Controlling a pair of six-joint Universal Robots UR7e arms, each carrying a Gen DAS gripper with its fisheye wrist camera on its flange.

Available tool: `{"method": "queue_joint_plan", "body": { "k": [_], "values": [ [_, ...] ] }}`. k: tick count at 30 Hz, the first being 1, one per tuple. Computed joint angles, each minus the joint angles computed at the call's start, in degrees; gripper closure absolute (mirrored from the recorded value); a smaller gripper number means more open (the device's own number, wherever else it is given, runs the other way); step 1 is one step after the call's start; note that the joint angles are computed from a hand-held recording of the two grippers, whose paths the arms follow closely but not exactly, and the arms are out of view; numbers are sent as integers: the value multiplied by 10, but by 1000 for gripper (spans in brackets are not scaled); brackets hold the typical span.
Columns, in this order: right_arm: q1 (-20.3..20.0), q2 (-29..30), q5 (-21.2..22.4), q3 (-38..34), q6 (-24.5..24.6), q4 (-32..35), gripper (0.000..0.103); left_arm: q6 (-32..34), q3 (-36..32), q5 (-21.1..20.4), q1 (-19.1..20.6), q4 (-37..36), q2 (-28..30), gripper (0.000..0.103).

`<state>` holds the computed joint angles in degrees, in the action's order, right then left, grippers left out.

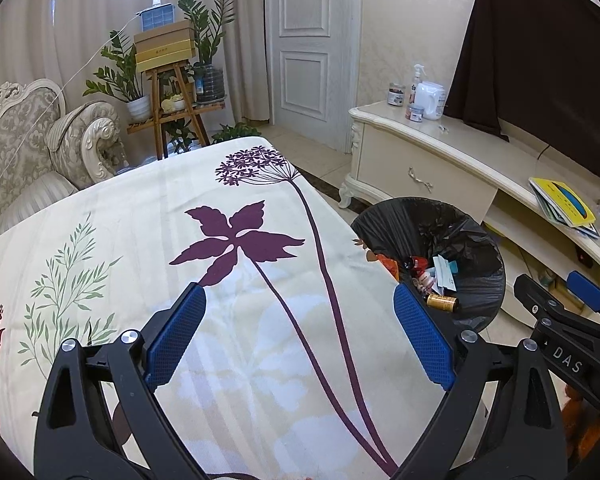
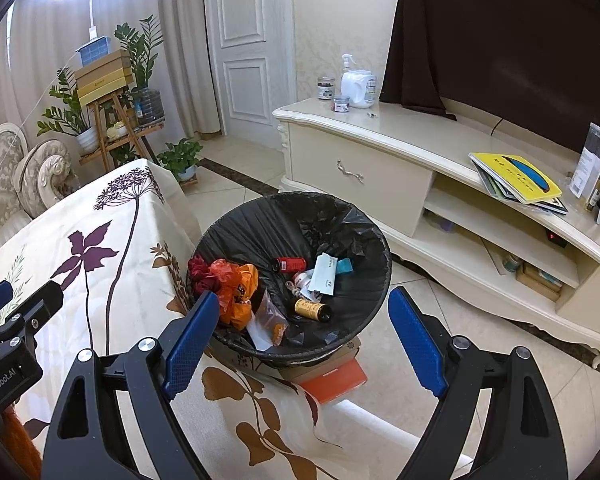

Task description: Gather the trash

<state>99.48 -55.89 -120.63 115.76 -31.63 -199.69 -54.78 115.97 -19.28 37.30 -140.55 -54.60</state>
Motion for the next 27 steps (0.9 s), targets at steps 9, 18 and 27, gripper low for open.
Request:
{"method": "queue_joint_plan", "body": {
  "k": [9,18,27],
  "values": [
    [-1,-1,0,1,0,3,19,-10,0,-3,-1,13,-4,10],
    [-2,0,1,1,-1,1,19,-13,-3,-4,1,9,0,10],
    [-1,2,0,0,0,3,19,-3,-2,-7,3,-3,1,10]
  ]
}}
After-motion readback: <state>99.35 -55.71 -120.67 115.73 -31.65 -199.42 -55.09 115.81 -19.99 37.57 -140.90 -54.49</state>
